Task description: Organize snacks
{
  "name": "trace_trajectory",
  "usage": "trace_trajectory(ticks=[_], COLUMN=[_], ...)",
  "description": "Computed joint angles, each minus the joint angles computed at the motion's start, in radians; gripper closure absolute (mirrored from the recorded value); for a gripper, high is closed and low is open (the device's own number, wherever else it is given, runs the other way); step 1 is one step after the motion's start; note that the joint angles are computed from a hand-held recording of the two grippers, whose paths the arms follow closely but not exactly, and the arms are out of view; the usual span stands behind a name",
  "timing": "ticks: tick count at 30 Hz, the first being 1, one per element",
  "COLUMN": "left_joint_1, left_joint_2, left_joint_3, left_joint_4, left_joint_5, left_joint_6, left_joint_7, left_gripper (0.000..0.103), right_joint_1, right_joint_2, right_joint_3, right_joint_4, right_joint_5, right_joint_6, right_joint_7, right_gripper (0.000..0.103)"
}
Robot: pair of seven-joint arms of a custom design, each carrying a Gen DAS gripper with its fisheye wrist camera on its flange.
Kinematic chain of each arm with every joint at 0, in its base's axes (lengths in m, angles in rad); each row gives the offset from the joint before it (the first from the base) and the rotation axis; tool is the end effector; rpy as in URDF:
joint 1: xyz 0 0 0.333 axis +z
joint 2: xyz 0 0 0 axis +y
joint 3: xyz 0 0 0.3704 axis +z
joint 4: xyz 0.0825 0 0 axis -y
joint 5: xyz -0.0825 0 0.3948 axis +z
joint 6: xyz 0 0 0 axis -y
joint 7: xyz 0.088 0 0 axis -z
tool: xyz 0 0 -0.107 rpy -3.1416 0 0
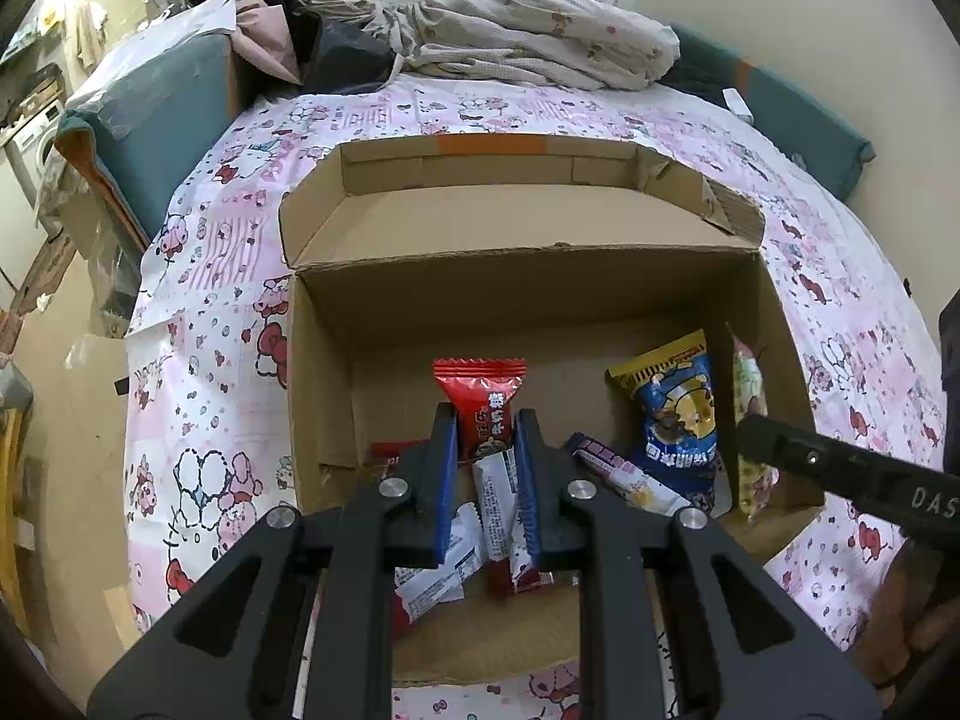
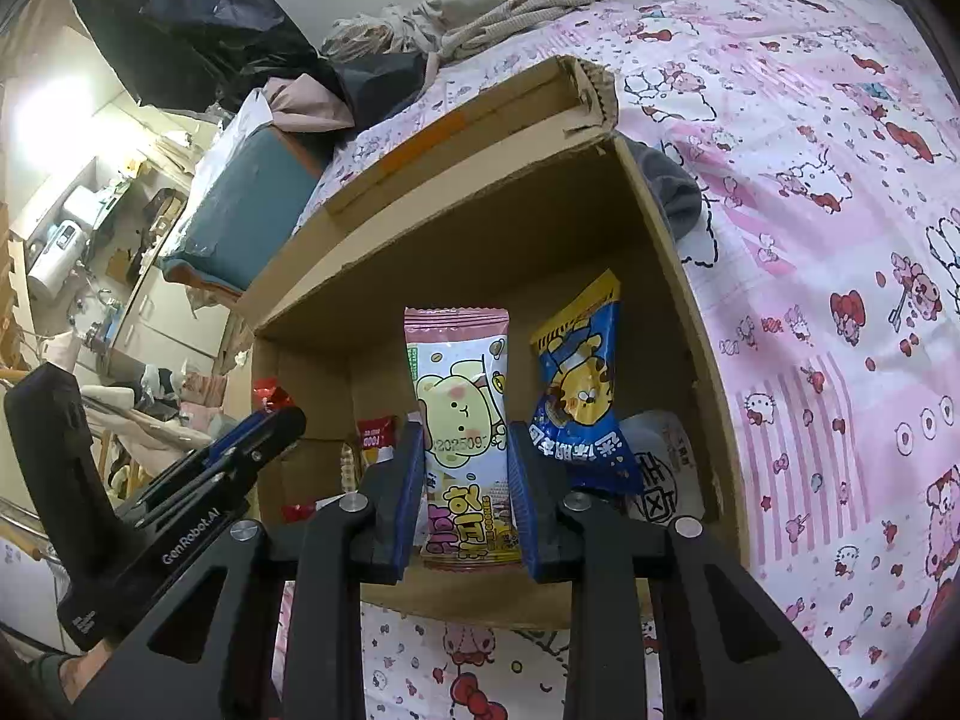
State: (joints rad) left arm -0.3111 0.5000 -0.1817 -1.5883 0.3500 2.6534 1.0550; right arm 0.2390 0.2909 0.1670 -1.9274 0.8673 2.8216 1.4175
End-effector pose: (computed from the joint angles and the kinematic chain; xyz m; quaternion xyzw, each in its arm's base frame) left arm 0.6812 -0.3455 0.4559 -0.6084 0.7371 -0.2478 0.1587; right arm 0.6360 0.2214 0.4402 -0.5814 0.7226 0.0479 0.3710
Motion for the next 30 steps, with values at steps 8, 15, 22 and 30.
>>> trace_trajectory(ticks=[8,15,22,30], left_joint_1=[-0.002,-0.012,-0.026,-0.040], left_joint_2=[-0.007,-0.052,-0.101,-0.195], left_joint_3=[0.002,0.031,0.065,0.092], left_joint_4=[-0.009,-0.060,-0.106,-0.197], left_joint_5=[-0.002,0.030,0.109,0.284], left_joint_6=[-0.003,0.053,0.081,0.105], left_joint_7=[-0.016,-0.112,-0.204,-0.350], left_gripper=[0.057,0.011,0.011,0.011], right_joint_1=[-0.013,0.005,0.037,0.106], right_joint_2=[-0.003,-0.023,-0.062,-0.156], right_joint_3=[0.012,0.005,-0.008,-0.066], right_joint_4=[-0.005,-0.023,-0.059,-0.163], right_joint_5=[0.064,0.076,-0.009,-0.230], right_joint_6=[0.013,0.073,0.160,0.267], right_joint_7=[-0.026,-0.030,0.017,0.188], right_gripper=[0.072,0.031,0.010,0.005])
